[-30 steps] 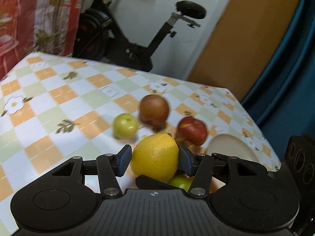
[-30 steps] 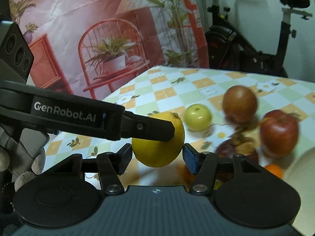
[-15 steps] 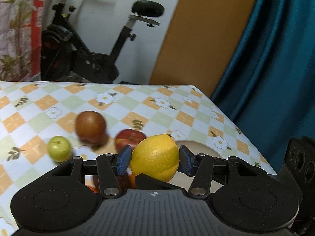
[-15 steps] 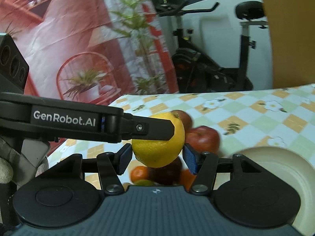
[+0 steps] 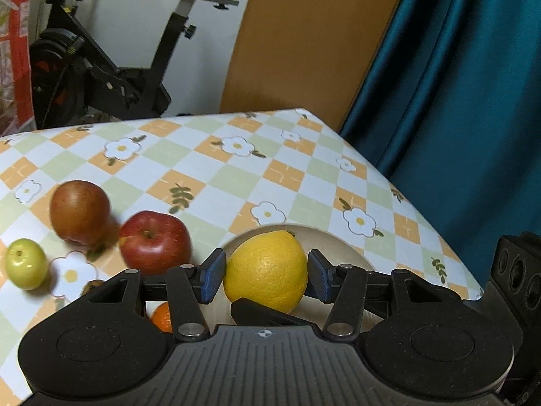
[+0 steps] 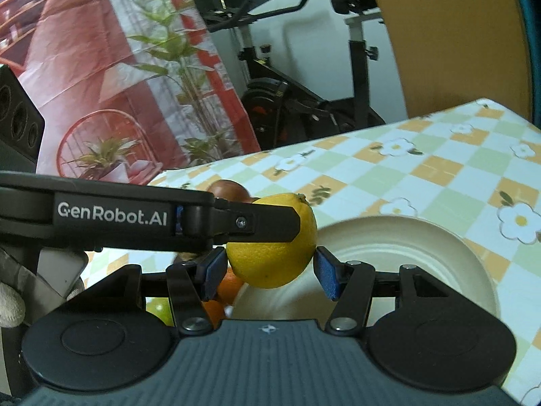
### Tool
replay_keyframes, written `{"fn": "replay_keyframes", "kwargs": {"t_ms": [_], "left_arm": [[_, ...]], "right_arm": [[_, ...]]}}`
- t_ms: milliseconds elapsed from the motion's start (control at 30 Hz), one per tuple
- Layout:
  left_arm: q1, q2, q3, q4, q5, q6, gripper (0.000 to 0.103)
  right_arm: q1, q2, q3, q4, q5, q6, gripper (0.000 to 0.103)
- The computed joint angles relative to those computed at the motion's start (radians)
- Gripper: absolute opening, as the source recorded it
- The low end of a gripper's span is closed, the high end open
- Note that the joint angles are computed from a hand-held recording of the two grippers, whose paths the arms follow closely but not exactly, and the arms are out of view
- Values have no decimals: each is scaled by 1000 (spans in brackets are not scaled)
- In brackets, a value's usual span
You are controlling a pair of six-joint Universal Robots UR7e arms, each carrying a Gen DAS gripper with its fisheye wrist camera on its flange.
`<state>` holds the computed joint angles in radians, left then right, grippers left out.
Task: Organize fruits
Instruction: 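Lift the lemon with the left tool and carry it over the cream plate, then lower the lemon onto the plate and open the left tool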
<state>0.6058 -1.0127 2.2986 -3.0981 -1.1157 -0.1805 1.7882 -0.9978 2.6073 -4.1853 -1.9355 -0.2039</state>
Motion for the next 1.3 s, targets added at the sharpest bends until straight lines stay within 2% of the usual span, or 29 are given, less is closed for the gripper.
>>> {"fn": "replay_keyframes", "kwargs": {"t_ms": [500, 767, 1067, 1300], "left_arm": [[25, 66, -58, 72, -2, 11, 57], [29, 79, -73, 70, 17, 10, 57], [17, 101, -80, 30, 83, 15, 57], [10, 110, -79, 13, 109, 17, 57]], "right_arm": [[-115, -24, 41, 24, 85, 60, 59], [-120, -18, 34, 17, 91, 42, 59], [-65, 10, 6, -15, 8, -32, 62], [-41, 3, 8, -34, -57, -58, 75]]}}
